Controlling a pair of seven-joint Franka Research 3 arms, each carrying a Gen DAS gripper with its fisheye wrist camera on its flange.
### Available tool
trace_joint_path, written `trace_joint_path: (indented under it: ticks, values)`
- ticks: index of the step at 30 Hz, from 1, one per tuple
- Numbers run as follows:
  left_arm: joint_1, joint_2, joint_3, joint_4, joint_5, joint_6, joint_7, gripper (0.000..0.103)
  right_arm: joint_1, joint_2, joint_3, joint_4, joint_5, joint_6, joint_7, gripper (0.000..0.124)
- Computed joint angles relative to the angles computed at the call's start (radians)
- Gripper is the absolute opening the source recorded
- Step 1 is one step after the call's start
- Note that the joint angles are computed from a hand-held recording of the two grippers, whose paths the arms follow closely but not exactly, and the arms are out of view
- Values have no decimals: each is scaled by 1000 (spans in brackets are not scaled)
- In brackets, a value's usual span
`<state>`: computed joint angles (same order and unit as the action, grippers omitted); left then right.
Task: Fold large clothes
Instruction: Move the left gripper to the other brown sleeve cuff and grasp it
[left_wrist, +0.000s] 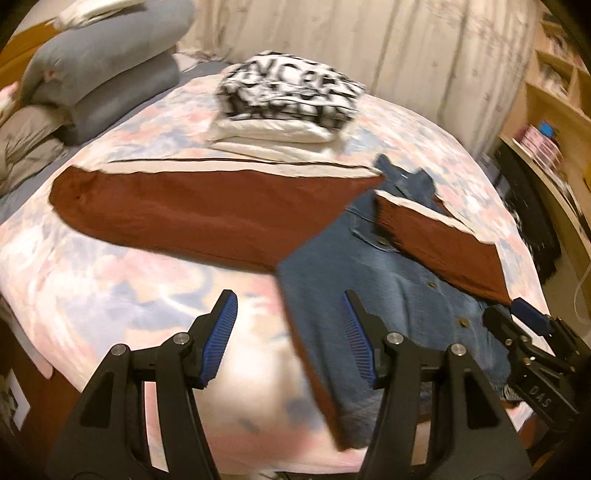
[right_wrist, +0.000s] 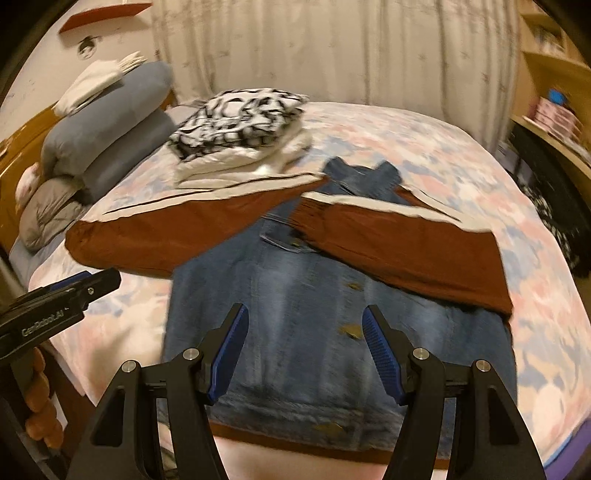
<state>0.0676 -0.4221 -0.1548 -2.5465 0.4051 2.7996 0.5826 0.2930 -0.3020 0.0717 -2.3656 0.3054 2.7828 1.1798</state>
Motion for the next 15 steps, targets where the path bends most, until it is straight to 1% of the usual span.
trace_joint_path:
  ticks: [4,6,7,8,9,10,11,12,13,14,15]
  values:
    - [39,-10,50,-36,-10,30,12,55,39,80,34,91,-4,8,5,65]
    - [57,-2,81,-52,-25,61,33,55,58,134,47,150,-10,11,6,65]
    - [61,4,99,-58,-39,75,50,55,65,171,58,190,-23,12,15,65]
    - [61,14,131,-67,-64,99,76,55,72,213,67,234,-42,14,29,65]
    - [67,23,146,-73,-82,118,93,55,80,253,75,276,-64,16,46,65]
    - [69,38,177,-81,-110,146,120,55,87,287,78,313,-86,19,62,65]
    - [75,49,197,-88,-134,164,142,55,97,335,81,365,-129,20,95,65]
    - [85,63,211,-92,-154,183,159,55,108,371,79,404,-157,18,116,65]
    - [88,83,240,-95,-183,206,189,55,122,425,76,465,-188,11,139,65]
    - [91,99,253,-93,-207,217,209,55,140,477,72,527,-211,-2,156,65]
    - [90,120,282,-93,-241,235,237,55,152,528,67,586,-222,-16,163,65]
